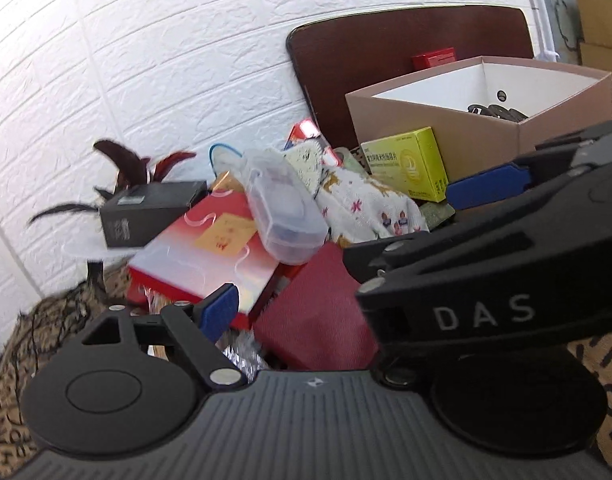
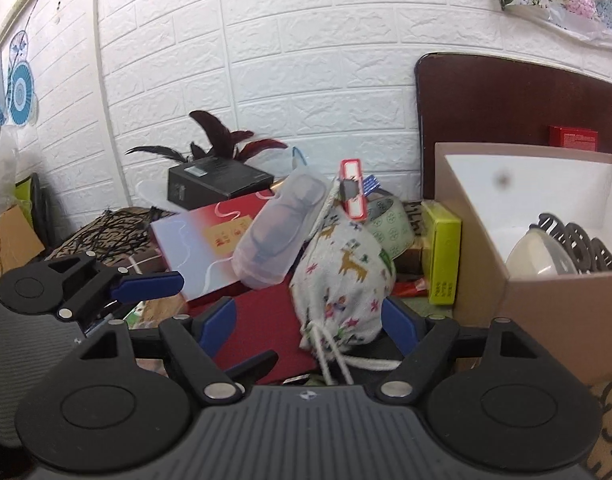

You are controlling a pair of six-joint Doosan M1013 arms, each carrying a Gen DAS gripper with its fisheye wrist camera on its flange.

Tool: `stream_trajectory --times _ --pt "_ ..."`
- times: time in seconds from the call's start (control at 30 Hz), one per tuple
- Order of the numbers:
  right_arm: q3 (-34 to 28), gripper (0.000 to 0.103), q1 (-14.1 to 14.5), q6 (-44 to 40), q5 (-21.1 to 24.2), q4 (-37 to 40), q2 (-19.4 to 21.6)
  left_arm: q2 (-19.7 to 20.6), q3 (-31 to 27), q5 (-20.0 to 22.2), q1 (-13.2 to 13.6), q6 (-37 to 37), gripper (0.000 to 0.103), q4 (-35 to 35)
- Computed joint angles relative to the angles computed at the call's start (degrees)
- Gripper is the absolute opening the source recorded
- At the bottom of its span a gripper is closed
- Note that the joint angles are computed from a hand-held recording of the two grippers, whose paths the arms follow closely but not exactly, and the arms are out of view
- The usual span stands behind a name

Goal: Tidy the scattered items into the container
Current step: 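Move both tools back over the remaining items on the table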

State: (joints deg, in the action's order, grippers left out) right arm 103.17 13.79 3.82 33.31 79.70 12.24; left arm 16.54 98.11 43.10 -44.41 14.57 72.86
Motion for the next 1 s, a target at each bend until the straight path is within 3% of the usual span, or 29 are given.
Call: stream_trajectory --times 0.33,0.47,0.6,0.77,1.0 --pt "2.88 0.08 -0.21 7.02 0.26 -8.86 -1.47 -0.3 2.28 -3.24 -1.4 2.68 0.085 -4.25" --pt "2.89 0.079 -0.32 8.12 0.04 -9.81 -1.6 0.11 2.14 -3.36 -1.3 3.88 0.085 -2.46" --pt "2.88 0.08 -0.4 6.5 -0.64 -8.13 -1.68 0.42 2.25 -5.79 0.06 8.31 0.103 0.74" --pt "2.43 0.08 -0.29 7.97 -0.5 -8.89 -1.1 -0.1 2.5 -10.83 1.84 15.35 0.103 0.71" --pt "1.24 0.08 0.98 12.52 -1.75 -12.81 -0.03 0.04 3.35 -13.93 3.19 16.1 0.103 4.1"
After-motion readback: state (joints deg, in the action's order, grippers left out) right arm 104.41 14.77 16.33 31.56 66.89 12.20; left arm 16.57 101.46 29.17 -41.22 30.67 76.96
